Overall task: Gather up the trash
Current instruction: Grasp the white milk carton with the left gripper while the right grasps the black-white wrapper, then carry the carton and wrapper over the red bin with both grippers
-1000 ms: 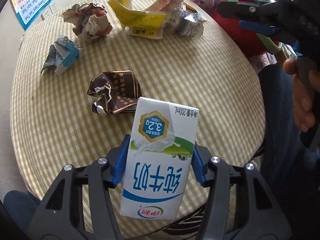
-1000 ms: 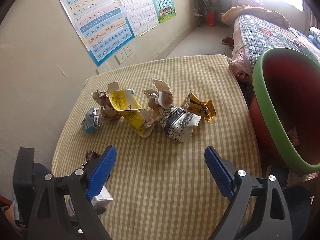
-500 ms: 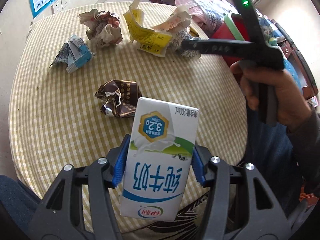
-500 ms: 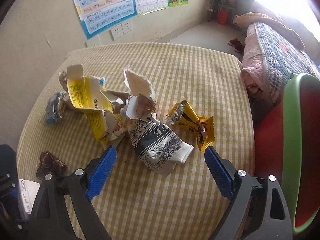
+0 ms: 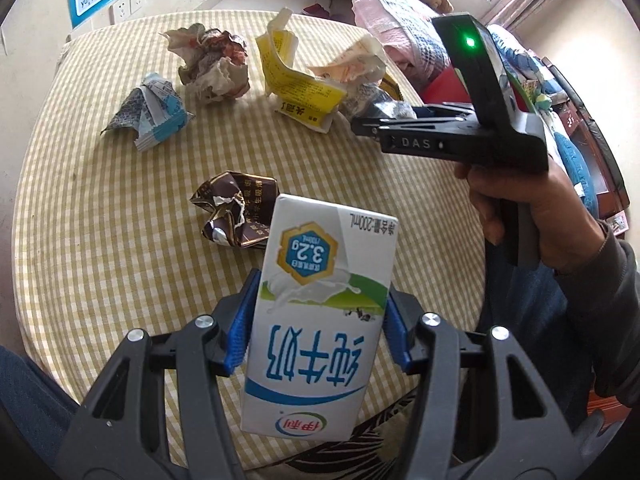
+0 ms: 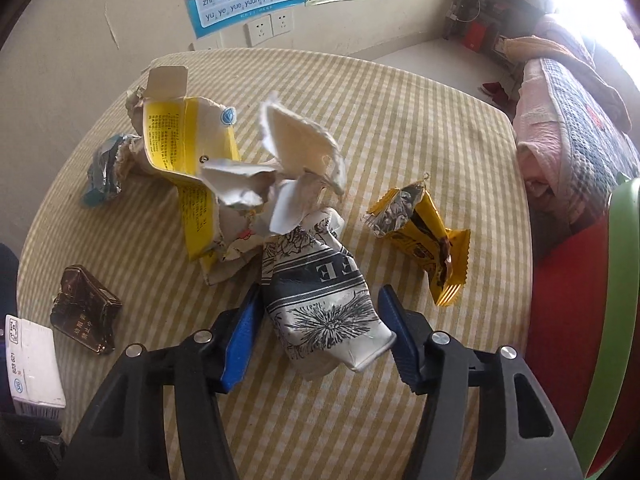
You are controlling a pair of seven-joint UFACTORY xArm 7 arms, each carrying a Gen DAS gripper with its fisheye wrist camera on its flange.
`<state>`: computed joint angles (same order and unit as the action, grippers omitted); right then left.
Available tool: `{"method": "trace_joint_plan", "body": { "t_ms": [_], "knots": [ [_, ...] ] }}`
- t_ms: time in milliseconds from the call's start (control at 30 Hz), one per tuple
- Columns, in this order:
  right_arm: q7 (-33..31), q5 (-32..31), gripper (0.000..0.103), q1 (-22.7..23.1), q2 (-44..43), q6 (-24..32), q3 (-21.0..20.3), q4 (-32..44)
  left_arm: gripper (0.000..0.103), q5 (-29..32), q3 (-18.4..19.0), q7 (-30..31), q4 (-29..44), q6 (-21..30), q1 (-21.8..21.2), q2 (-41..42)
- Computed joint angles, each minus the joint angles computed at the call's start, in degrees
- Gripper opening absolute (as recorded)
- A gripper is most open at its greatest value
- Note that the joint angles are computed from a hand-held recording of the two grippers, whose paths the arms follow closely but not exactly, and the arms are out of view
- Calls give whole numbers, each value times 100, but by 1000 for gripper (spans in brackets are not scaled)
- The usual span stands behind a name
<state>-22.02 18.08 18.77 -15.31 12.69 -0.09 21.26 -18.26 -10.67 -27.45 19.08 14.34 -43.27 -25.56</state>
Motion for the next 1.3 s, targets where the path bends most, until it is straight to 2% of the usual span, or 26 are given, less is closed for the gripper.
{"method": "trace_joint_plan", "body": {
  "t_ms": [133, 433, 567, 867, 1300],
  "knots": [
    [123, 155, 47, 36, -491, 414, -59, -117, 54, 146, -226, -389, -177, 43, 157, -380],
    [673, 32, 46, 96, -1972, 1104, -32, -719, 54, 451, -340, -1127, -496, 236, 184, -1192],
    [957, -76, 46, 124, -2656, 1381, 9, -923, 54, 707, -509, -1427, -500, 457, 275, -1545],
    [1387, -307, 46, 146, -4032, 2018, -19, -1196, 54, 1257, -904, -2077, -145, 1021, 579, -1763],
    [1408, -367, 46, 34, -5036, 2339, -283, -1281, 54, 1897, -1107, -2234, 505, 1327, 1060, -1449]
  ]
}}
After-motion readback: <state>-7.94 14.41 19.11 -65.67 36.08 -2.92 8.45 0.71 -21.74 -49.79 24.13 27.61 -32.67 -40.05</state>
